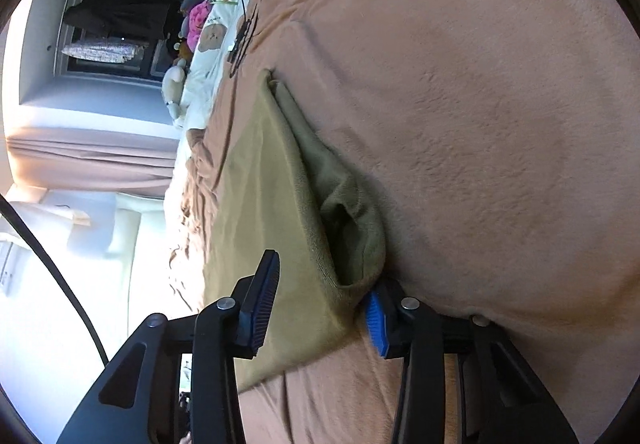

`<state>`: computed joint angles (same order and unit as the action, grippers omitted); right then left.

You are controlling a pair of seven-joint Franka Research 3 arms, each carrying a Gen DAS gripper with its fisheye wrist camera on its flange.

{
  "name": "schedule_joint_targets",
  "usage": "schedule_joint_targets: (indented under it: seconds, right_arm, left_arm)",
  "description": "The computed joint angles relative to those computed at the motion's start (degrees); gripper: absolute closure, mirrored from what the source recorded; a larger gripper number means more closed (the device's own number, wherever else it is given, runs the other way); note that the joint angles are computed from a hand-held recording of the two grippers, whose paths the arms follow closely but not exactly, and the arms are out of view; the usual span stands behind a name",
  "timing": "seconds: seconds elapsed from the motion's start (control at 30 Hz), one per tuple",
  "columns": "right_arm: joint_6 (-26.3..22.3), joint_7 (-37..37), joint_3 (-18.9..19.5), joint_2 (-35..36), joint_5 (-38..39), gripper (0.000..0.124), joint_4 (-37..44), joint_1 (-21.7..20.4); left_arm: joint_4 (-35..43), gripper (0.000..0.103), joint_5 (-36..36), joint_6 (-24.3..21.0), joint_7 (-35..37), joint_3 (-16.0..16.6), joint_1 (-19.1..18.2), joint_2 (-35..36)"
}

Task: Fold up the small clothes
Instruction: 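Grasp the folded shirt's side edge with both grippers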

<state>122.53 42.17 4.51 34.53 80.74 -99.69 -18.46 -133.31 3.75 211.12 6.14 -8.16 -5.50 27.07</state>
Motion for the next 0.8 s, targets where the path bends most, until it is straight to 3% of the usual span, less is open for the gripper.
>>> schedule_joint_targets:
  seconds: [0.1, 0.13, 0.2, 0.27, 0.4, 0.6, 0.8]
  right_arm:
    - [0.4, -0.8, -0.4, 0.4, -0.9, 0.086, -0.2, 0.0]
    - [0.2, -0.7, -0.4, 0.7, -1.1, 0.088, 0.3, -0.2]
    - [0.7, -1.0, -0.3, 1.0, -1.2, 0.096, 0.6, -0.3]
    - [1.6, 0.0, -0.3, 1.1, -1.9, 0.111, 1.3, 0.2]
    - [2.6, 1.5, 0.0, -0.2, -2.1, 0.121, 0.5, 0.3]
    - [4.7, 1.0, -0.6, -5.0, -1.7, 0.122, -3.0, 1.5]
    - [3.6, -1.4, -1.8, -9.0, 1.1, 0.122, -7.1, 2.2]
  left_arm:
    - [0.6, 0.067, 0.6, 0.2, -0.8, -0.5, 0.5, 0.8]
    - [0.7, 0.076, -0.3, -1.2, -0.2, 0.2, -0.3, 0.4]
    - [1.3, 0.088, -0.8, -3.8, 0.4, 0.7, -0.7, 0.1]
    - [1.3, 0.093, -1.0, -2.6, -0.1, 0.5, -0.4, 0.6]
    - [-0.1, 0.096, -3.0, 0.5, 1.8, 1.8, -2.0, -0.6]
    - [-0.9, 0.097, -1.9, -0.1, 2.7, 1.1, -0.7, -3.6]
    - [-3.9, 0.097, -3.2, 0.4, 4.4, 1.4, -1.2, -7.9]
